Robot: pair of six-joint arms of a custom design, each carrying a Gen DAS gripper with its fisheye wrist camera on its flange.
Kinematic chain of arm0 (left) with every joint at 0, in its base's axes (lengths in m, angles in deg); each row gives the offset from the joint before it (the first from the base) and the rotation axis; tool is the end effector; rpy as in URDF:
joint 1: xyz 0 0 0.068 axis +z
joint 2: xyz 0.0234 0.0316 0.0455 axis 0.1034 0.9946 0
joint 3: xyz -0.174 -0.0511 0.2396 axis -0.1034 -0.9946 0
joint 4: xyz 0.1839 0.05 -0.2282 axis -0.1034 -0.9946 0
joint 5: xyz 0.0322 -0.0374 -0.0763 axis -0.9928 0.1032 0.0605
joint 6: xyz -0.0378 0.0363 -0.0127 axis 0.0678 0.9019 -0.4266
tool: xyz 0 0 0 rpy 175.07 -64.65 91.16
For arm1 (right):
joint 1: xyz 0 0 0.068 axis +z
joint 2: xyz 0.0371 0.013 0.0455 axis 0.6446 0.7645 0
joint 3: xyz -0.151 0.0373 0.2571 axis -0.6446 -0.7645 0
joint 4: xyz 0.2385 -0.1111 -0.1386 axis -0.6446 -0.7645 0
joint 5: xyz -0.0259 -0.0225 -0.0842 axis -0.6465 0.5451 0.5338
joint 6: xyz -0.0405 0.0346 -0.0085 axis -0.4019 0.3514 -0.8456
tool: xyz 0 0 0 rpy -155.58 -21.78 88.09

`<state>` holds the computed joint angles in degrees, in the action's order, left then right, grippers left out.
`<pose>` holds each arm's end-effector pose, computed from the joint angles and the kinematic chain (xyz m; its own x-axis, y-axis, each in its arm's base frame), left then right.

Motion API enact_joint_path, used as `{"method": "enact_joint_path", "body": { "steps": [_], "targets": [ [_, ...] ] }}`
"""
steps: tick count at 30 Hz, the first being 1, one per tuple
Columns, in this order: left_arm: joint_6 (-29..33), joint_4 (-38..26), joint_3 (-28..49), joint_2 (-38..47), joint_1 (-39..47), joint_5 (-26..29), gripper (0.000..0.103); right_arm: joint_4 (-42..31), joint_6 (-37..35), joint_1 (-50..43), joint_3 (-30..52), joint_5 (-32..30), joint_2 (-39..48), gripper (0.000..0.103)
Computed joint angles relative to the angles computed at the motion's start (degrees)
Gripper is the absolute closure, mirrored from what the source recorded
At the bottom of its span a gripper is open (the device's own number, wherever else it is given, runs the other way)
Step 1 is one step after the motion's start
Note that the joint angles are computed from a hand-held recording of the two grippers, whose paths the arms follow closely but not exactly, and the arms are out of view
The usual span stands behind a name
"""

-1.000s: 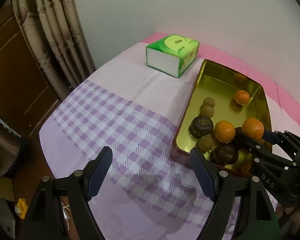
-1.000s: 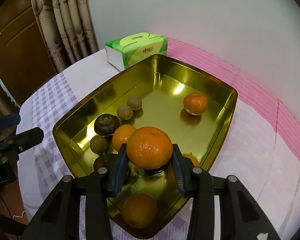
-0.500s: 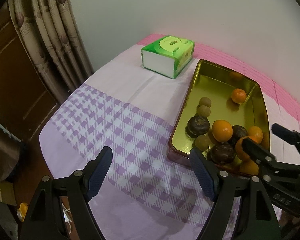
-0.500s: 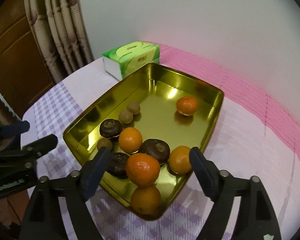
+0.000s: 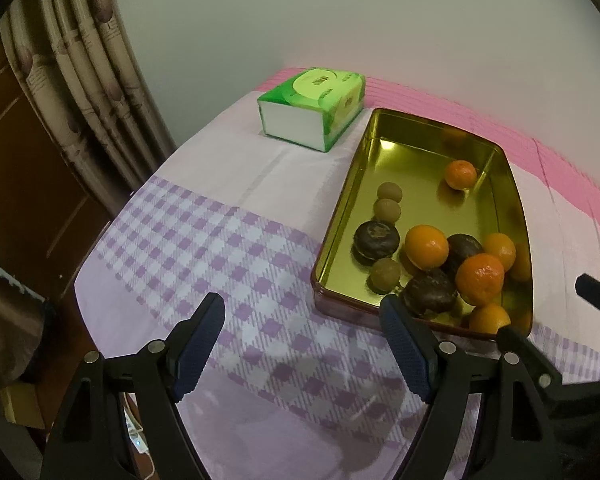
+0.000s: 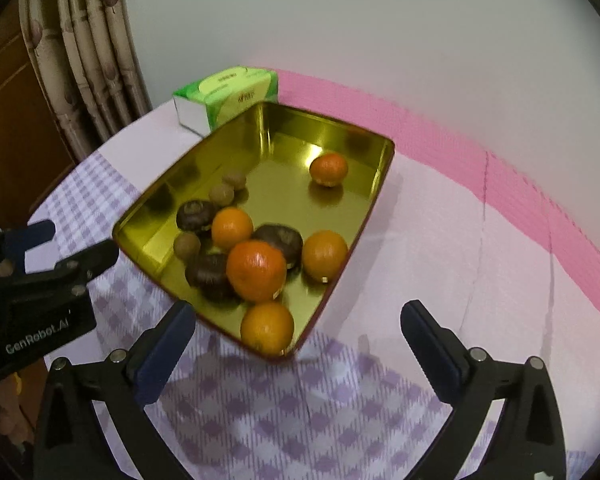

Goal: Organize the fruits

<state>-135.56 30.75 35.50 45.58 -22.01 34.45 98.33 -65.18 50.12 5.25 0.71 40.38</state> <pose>0.2201 -0.0965 0.0452 -0.7372 -0.3767 -0.5610 -0.4932 0.8674 0.0658 0.2606 0.0457 0.0462 -0.7478 -0.4510 -0.4872 -0.4289 0.8883 -0.1640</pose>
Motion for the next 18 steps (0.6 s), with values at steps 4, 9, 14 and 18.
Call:
{"method": "enact_joint_path", "body": {
  "steps": [4,9,14,18],
  "targets": [
    [-0.23,-0.17,0.26,0.37,-0.11,0.35,0.023,0.33,0.74,0.4,-0.79,1.21,0.08,0.001],
    [-0.28,-0.54,0.54,0.66,-0.01,0.88,0.023,0.54,1.04,0.61,-1.1,1.42,-0.08,0.001],
    [-0.33,-0.25,0.57,0.99,-0.03,1.0,0.023,0.03,1.51,1.1,-0.72,1.49,0.82,0.001],
    [-0.3,-0.12,0.58,1.11,0.0,1.0,0.023,-0.12,1.83,1.27,-0.51,1.52,1.26,0.001]
  ]
}}
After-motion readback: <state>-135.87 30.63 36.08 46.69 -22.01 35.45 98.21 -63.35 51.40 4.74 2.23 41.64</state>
